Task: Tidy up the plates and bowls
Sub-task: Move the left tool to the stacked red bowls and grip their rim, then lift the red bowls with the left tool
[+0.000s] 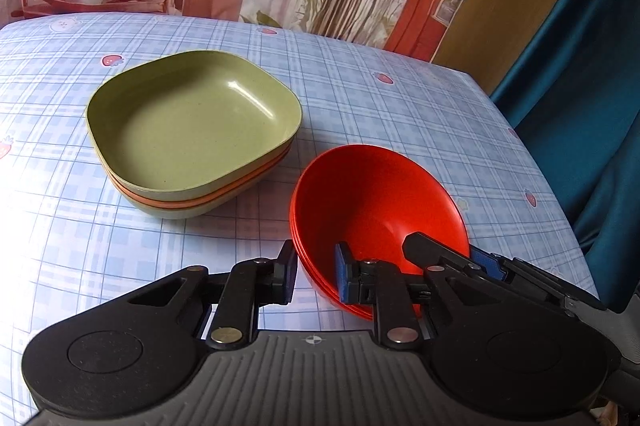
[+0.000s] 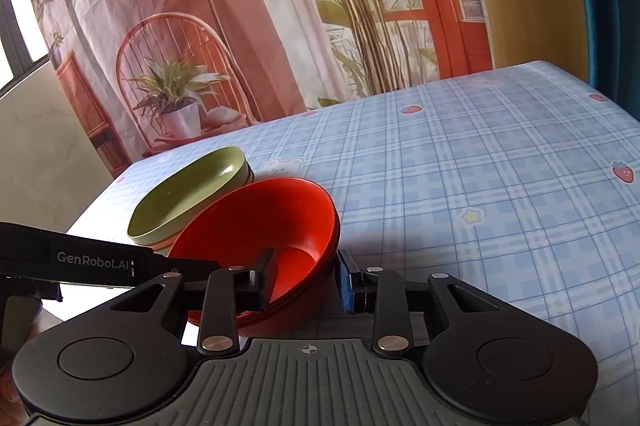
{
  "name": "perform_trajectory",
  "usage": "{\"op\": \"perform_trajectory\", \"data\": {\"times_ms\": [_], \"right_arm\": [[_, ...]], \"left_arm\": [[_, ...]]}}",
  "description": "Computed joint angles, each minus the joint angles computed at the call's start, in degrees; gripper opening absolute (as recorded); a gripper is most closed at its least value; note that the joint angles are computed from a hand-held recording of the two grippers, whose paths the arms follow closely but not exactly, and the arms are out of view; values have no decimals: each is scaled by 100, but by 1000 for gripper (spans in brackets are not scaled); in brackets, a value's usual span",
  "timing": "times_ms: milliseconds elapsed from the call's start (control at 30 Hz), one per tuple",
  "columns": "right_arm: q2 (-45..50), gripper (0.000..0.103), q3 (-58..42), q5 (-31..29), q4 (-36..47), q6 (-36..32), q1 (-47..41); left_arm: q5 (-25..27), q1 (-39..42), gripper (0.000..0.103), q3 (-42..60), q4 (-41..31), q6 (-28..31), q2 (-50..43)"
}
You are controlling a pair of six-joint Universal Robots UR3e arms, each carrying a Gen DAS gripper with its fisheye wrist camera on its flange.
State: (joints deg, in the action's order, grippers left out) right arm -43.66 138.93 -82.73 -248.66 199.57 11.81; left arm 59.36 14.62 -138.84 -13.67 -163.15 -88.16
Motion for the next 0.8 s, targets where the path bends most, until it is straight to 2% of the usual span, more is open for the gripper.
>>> {"op": "perform_trajectory", "data": {"times_ms": [267, 433, 800], "right_arm": [[-6, 25, 47, 39, -41, 0, -57], [20, 19, 160, 189, -192, 64, -220], [99, 17, 204, 275, -335, 130, -279]], "left_arm": [[29, -7, 20, -89, 90, -10, 53], [-88, 110, 16, -212, 199, 6, 120], [-133, 165, 15, -274, 282, -17, 80]]}}
